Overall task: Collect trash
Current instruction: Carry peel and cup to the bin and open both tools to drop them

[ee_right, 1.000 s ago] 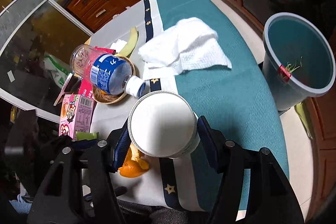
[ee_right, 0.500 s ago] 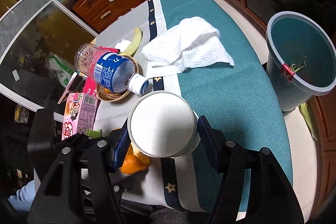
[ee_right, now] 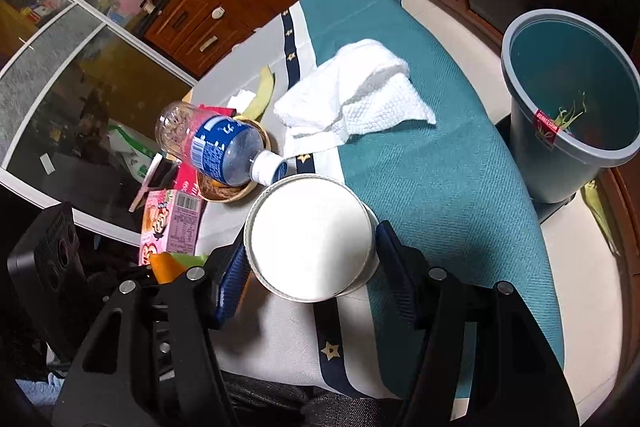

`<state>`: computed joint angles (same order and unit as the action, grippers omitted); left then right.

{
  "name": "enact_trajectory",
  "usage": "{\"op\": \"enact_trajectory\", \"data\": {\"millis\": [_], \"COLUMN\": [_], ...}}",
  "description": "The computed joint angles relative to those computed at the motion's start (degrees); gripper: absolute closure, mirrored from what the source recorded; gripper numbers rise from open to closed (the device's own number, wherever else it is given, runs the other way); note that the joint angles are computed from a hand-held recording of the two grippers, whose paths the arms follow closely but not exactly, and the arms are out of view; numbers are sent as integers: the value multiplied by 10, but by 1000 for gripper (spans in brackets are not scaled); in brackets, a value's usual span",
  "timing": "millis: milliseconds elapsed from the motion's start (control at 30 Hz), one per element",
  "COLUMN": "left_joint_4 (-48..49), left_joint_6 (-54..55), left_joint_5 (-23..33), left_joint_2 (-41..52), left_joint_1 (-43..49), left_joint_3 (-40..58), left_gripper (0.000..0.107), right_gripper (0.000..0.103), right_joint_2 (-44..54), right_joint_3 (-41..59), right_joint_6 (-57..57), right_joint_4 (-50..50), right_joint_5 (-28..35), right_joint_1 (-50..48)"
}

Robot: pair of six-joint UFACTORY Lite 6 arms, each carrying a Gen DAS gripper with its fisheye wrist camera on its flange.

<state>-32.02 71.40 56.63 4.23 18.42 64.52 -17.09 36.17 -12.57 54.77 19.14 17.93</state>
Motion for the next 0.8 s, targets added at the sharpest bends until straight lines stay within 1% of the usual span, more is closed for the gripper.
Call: {"op": "enact_trajectory", "data": {"millis": [133, 200, 300, 400, 433, 500, 533, 600, 667, 800], "left_joint_4": [0, 3, 10, 17, 20, 30, 36, 52, 70, 98], "left_joint_6": [-10, -35, -79, -133, -150, -193, -212, -254, -296, -357], "left_joint_5": [26, 32, 30, 34, 35, 32, 30, 29, 30, 62], "left_joint_2": [5, 13, 32, 73, 87, 134, 157, 213, 280, 434], "left_joint_1": [-14, -44, -106, -182, -203, -261, -285, -335, -383, -447], "left_joint_3": [44, 67, 112, 182, 203, 271, 302, 373, 455, 641], "left_gripper": [89, 89, 89, 89, 89, 89, 89, 89, 89, 89], "right_gripper": [45, 45, 45, 44, 45, 45, 45, 45, 44, 44], "right_joint_2": [-46, -75, -118, -131, -123, -96, -80, -39, 11, 122], "right_joint_3": [-4, -6, -6, 2, 7, 19, 24, 37, 55, 95], "right_joint_6": [2, 9, -19, -94, -131, -181, -199, -237, -270, -323], "right_joint_4": [-22, -42, -52, -28, -15, -3, 2, 9, 15, 41], "right_joint_5": [24, 42, 90, 152, 174, 200, 204, 205, 192, 179], "right_joint_1": [-49, -83, -179, -312, -368, -450, -476, -525, -561, -606]}}
